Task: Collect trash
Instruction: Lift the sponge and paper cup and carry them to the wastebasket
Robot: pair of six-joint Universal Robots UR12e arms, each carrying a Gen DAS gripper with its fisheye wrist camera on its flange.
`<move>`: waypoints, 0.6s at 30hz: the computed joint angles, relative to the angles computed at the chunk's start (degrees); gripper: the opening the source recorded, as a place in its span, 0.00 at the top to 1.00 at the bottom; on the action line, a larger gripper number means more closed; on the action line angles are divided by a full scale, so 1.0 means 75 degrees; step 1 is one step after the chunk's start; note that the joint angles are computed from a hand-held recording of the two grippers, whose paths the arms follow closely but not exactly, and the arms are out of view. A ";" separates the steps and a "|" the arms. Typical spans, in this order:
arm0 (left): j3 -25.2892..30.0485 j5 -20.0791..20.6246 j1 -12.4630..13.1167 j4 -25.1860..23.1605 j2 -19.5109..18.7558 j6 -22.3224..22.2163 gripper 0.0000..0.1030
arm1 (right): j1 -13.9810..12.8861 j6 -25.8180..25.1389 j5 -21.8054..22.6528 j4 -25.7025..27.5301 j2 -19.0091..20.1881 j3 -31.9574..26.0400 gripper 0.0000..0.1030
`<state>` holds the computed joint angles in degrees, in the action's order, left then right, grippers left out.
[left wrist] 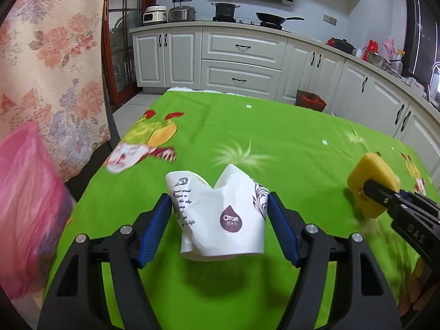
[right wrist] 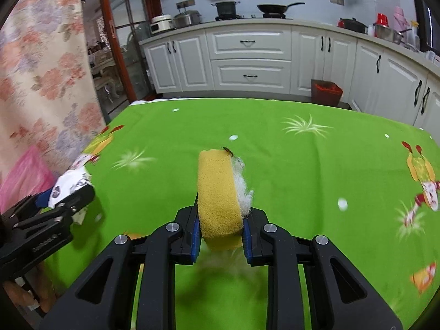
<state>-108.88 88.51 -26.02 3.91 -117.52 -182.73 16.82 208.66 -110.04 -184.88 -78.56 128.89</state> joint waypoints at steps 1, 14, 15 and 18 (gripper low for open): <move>-0.0127 -0.0005 0.0016 0.0098 0.0057 0.0026 0.33 | 0.0099 0.0041 -0.0076 -0.0040 -0.0052 0.0059 0.77; -0.1622 -0.0209 0.0225 0.1073 0.0888 0.0358 0.33 | 0.0934 0.0392 -0.0459 -0.0347 -0.0593 0.0685 0.77; -0.1719 -0.0232 0.0235 0.1145 0.0949 0.0376 0.33 | 0.1024 0.0370 -0.0501 -0.0385 -0.0613 0.0713 0.77; -0.1928 -0.0326 0.0273 0.1283 0.1076 0.0385 0.33 | 0.1228 0.0316 -0.0569 -0.0461 -0.0648 0.0762 0.77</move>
<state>-123.34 86.07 -23.97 13.53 -109.45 -179.84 26.03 211.03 -114.31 -188.33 -83.42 134.60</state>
